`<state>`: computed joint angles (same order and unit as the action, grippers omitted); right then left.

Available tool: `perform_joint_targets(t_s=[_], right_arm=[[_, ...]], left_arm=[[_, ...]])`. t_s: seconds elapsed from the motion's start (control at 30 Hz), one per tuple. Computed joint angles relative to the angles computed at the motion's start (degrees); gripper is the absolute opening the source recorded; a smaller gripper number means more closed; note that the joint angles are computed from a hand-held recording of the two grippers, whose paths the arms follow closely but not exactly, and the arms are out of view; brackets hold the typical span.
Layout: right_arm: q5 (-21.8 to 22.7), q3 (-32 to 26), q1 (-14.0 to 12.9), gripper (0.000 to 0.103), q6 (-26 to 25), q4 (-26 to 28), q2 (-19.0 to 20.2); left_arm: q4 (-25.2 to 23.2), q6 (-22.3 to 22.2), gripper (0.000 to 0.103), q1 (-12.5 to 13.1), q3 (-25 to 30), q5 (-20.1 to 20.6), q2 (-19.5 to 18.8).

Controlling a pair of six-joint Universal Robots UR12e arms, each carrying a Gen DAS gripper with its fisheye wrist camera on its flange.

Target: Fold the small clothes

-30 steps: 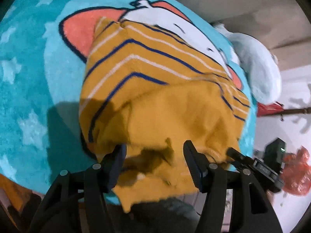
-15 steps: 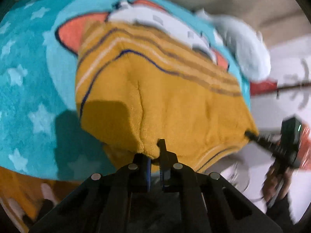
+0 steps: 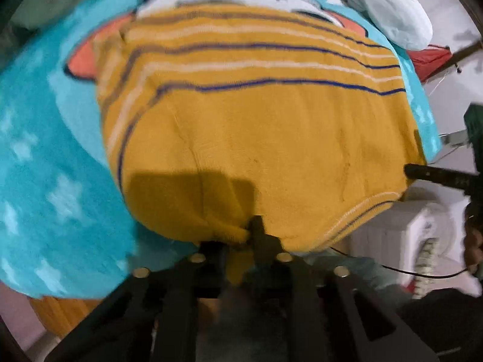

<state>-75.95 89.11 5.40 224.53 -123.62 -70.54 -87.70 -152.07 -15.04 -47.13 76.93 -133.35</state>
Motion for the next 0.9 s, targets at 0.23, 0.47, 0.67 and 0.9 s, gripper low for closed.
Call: perform_joint_targets(t_s=[0.23,0.47,0.67,0.9], right_arm=[[-6.4,-1.8,2.0,0.059,0.3,-1.4,-1.8],[-9.3,-4.1,2.6,0.059,-0.1,-1.5,-2.5],[-16.2,-7.9,3.6,0.059,0.0,-0.2,-2.2],[-23.9,-11.8,5.4,0.065,-3.3,-1.3,-1.8]], left_arm=[[9.8,-1.8,0.046,0.1,-4.8,1.4,3.6],[10.9,-2.3,0.054,1.2,-6.8,0.0,6.0],[15.5,-5.9,0.060,1.3,-5.3,-0.8,5.8],[18.9,-7.4,0.065,1.4,-2.0,-3.1,5.0]])
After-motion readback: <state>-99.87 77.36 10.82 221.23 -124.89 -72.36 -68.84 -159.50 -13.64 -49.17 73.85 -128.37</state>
